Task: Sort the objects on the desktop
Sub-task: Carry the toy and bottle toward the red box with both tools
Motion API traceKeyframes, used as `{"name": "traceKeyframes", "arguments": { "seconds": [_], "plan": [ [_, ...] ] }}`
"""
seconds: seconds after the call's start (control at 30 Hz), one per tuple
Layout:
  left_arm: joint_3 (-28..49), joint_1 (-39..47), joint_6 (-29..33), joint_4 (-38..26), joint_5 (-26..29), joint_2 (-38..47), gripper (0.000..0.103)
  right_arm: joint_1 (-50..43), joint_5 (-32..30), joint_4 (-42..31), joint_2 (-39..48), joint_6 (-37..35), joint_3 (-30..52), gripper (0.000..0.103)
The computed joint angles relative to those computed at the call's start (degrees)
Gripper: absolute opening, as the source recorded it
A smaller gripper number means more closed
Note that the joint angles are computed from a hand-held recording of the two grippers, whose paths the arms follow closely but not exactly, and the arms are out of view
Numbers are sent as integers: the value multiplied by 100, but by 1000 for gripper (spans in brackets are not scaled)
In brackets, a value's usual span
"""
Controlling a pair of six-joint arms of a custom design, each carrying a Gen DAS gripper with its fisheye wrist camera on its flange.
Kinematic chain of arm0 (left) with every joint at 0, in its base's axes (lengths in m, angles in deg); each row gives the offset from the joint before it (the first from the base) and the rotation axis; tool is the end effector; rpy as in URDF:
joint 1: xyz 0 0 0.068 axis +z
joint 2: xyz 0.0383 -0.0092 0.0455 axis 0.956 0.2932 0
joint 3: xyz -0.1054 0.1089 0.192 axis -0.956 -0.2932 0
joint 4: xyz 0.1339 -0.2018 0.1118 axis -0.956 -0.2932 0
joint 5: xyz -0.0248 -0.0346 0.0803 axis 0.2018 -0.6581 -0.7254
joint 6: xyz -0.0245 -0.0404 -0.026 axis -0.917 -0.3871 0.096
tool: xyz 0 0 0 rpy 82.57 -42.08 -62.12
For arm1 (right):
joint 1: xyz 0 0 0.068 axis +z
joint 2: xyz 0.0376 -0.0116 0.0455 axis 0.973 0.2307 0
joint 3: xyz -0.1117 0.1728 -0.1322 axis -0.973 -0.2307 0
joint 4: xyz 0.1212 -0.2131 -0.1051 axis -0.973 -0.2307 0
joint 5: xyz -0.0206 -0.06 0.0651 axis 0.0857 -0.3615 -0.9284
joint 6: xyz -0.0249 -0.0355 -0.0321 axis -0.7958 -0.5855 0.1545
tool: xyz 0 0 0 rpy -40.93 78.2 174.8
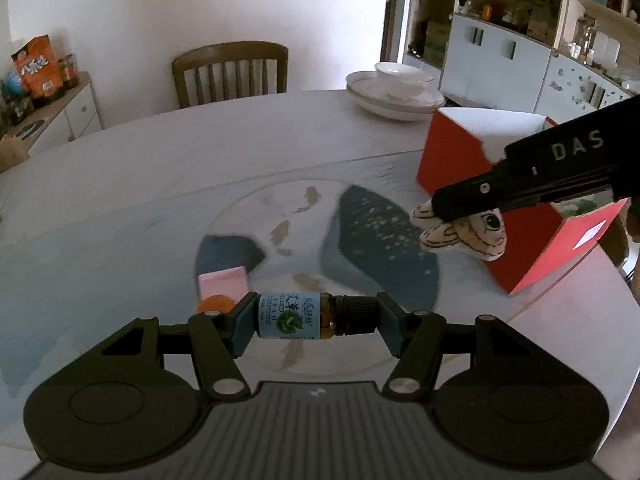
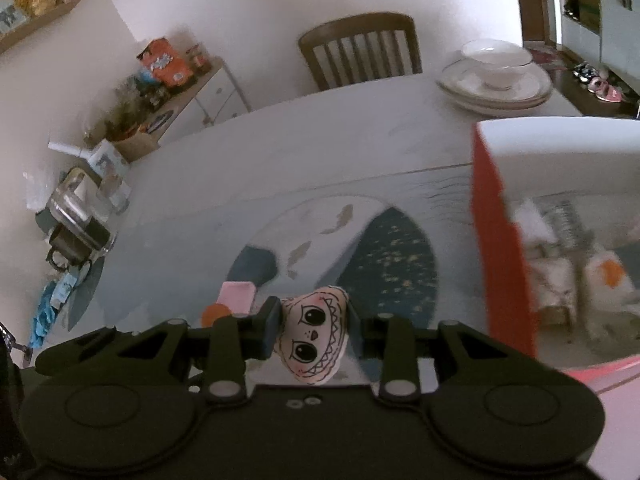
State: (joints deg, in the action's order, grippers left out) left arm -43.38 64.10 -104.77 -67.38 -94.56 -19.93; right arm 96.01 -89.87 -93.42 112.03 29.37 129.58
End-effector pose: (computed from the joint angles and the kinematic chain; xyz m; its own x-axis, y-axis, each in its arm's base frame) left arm 0.1582 -0.0168 0.1782 -0.7007 -0.1577 -0.6958 -0.1921 0.9810 -0.0289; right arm 0.2675 0.1095 0.2274 -0.7782 -0.2467 -0.5775 -0.5095 0.7856 0.3510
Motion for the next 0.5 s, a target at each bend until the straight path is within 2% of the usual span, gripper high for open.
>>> {"name": "traceKeyframes", "arguments": {
  "seconds": [0.33,0.5],
  "plan": [
    [709,-1432,-911,379,-1083,1119,62,-1316,-726,-516,-110,-890,289,34],
    [1130,-1875,-1153,588,-1367,1788,62,-1943,-1051,-757,54,-1375,556,34]
  ]
}}
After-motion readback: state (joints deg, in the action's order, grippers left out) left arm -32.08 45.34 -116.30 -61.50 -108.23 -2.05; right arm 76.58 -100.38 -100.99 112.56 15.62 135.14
